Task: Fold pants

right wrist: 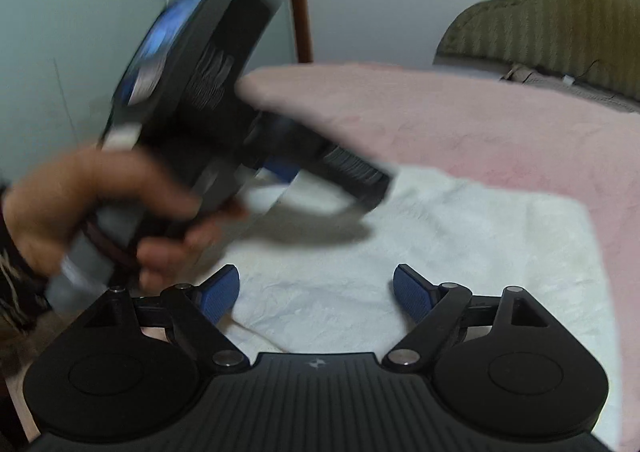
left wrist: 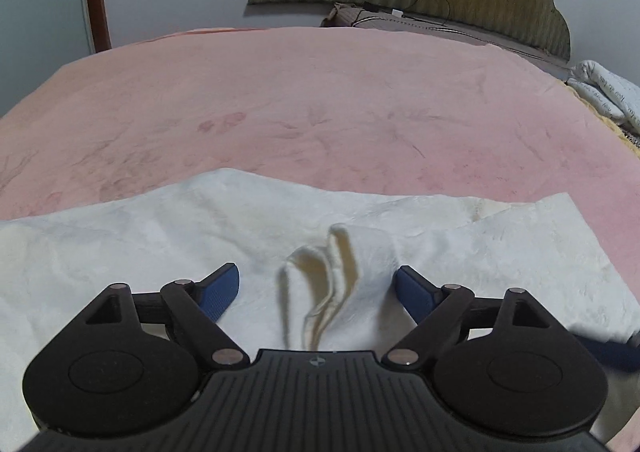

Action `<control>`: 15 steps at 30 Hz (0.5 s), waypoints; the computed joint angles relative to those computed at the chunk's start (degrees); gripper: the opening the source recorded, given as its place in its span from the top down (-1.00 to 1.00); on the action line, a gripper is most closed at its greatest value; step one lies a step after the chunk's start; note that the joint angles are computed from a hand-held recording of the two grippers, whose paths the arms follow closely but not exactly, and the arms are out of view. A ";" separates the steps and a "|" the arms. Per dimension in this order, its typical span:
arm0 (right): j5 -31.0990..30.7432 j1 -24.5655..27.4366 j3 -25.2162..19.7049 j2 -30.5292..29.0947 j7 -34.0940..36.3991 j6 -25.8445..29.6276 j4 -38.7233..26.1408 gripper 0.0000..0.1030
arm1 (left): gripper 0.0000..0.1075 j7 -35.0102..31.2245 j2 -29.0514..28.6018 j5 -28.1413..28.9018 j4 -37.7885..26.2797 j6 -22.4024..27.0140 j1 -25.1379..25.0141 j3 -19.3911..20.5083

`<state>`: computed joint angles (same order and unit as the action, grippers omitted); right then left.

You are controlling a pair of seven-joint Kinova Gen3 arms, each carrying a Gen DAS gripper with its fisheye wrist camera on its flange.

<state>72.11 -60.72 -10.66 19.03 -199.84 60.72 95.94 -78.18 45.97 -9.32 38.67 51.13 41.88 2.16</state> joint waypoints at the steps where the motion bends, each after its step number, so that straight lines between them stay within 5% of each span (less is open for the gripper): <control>1: 0.27 -0.56 0.30 -0.21 -1.63 1.65 0.33 -0.65 | -0.62 0.16 -0.19 -0.47 0.51 -0.34 0.33 -0.44; 5: -3.78 1.03 0.59 -1.10 -6.79 3.11 0.71 -0.65 | -0.69 1.79 -1.35 -2.51 4.08 -3.45 1.68 -1.92; 15: -6.80 -1.30 2.51 4.74 2.12 7.66 -5.08 -0.86 | -0.91 6.99 -3.74 -7.58 10.84 -8.63 3.78 -3.66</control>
<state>65.31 -62.02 -8.15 23.78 -197.72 68.38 90.86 -71.19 42.23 -16.90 49.51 42.50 45.65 -1.50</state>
